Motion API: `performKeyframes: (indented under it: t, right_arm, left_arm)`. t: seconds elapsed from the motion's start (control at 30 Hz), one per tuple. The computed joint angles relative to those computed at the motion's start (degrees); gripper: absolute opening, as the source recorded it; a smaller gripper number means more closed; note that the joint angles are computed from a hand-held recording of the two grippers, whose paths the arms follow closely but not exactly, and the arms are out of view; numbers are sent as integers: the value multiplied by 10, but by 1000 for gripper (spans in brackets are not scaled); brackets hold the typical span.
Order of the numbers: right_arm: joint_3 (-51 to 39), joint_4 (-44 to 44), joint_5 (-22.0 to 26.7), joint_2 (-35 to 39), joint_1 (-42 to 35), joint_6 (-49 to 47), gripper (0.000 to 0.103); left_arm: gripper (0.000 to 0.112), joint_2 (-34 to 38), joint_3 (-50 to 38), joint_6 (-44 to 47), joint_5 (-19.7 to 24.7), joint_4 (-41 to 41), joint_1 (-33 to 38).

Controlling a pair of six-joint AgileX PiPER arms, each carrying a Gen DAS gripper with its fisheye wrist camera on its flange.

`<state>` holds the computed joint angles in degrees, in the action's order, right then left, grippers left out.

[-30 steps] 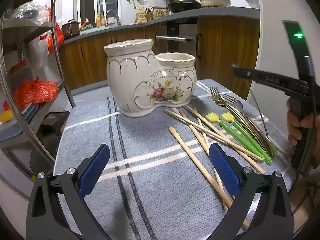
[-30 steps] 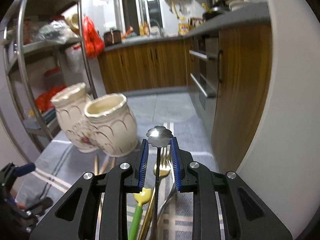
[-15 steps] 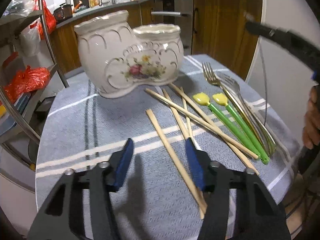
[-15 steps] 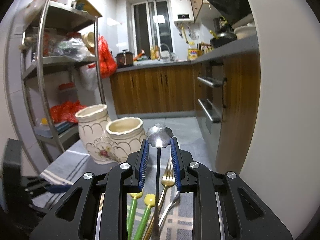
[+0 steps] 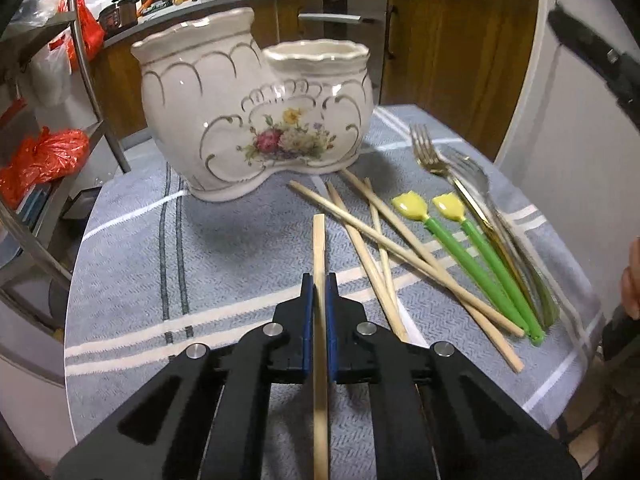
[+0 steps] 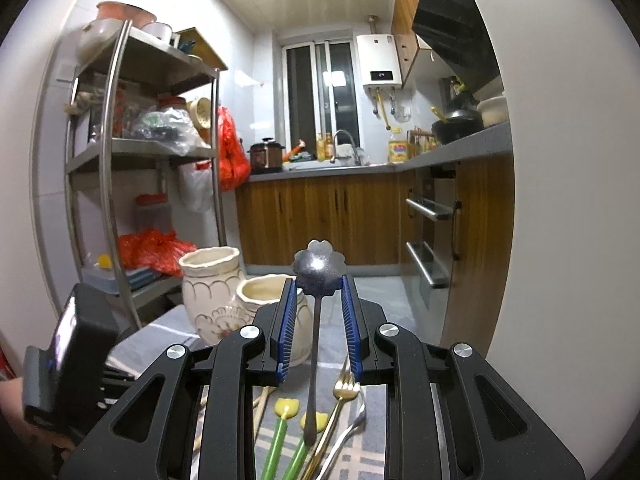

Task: Organize utensils
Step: 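Lift the spoon with the right tool while the left tool grasps a wooden chopstick, then drop the spoon in the small compartment while the left drops the chopstick in the large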

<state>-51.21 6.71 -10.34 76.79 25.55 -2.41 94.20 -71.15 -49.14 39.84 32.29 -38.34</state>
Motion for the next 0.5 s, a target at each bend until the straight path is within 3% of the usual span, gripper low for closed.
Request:
performKeyframes:
  t: [0.13, 0.27, 0.5]
  right_arm:
    - [-1, 3, 1, 1, 1, -6, 24]
    - [-1, 45, 2, -1, 10, -55, 24]
    - [-24, 226, 18, -2, 36, -239, 24]
  left_arm:
    - [6, -55, 59, -25, -68, 30, 9]
    - [6, -121, 125, -137, -132, 151, 14]
    - [6, -186, 172, -325, -144, 364, 11]
